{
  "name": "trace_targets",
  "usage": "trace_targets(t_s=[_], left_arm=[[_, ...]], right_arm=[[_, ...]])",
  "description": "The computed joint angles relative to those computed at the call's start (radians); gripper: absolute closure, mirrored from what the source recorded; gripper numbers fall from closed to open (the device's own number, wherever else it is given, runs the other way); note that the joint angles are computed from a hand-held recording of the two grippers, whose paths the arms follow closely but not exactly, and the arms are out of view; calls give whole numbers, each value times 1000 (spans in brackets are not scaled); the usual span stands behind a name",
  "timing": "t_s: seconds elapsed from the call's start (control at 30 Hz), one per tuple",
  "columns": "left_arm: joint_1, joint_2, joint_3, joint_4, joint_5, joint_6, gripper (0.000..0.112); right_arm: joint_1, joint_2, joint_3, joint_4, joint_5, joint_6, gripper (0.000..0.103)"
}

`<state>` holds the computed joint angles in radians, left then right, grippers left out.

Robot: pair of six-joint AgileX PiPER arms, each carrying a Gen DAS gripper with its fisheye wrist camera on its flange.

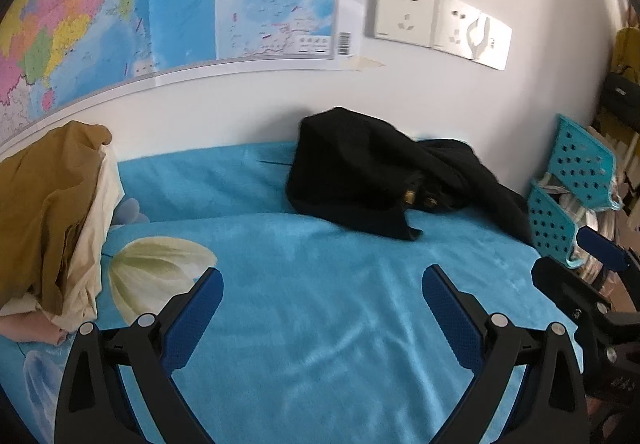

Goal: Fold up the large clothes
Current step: 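Reach to the black jacket and close both grippers on its shoulders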

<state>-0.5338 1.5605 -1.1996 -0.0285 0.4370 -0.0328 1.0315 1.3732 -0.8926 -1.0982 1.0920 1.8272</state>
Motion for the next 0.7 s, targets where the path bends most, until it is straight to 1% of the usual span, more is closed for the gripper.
trace_targets(t_s=[0.03, 0.07, 0.1, 0.13, 0.2, 0.27, 0.33, 0.37, 0.4, 0.43, 0.5, 0.53, 0.57, 0.6, 0.63, 0.67, 0.7], left_arm=[[8, 26, -26, 33, 8, -35, 15], [18, 45, -48, 30, 17, -32, 15], [30, 64, -69, 13, 25, -17, 15], [40, 89, -96, 36, 36, -42, 15], [60, 121, -129, 40, 47, -42, 15], [77, 149, -157, 59, 57, -56, 15], [93, 170, -174, 58, 61, -47, 15], [96, 179, -181, 69, 62, -55, 15], [102, 188, -187, 67, 64, -49, 15], [111, 201, -197, 57, 67, -38, 15], [120, 225, -215, 52, 76, -32, 15], [121, 237, -224, 52, 78, -31, 15], [122, 246, -230, 53, 81, -30, 15], [124, 259, -240, 59, 83, -29, 15], [124, 268, -247, 63, 83, -30, 15], [126, 281, -258, 63, 87, -24, 15], [130, 292, -272, 44, 95, -3, 15]], right_arm=[[-45, 13, -9, 0, -43, -39, 6], [-114, 38, -29, 6, -99, -103, 6], [-149, 62, -44, 1, -119, -135, 6], [-208, 94, -70, 2, -166, -195, 6], [-301, 165, -142, 32, -211, -305, 6], [-397, 238, -224, 70, -278, -433, 6], [-464, 291, -288, 111, -325, -537, 6], [-506, 337, -348, 168, -331, -621, 6], [-542, 357, -373, 219, -372, -684, 6], [-582, 381, -404, 305, -420, -781, 9], [-634, 431, -466, 439, -457, -931, 13], [-651, 449, -491, 497, -465, -1002, 17], [-661, 460, -508, 531, -468, -1050, 35], [-665, 466, -523, 544, -460, -1079, 48], [-664, 469, -539, 542, -435, -1095, 81], [-663, 461, -542, 534, -424, -1096, 91], [-663, 421, -508, 518, -453, -1084, 92]])
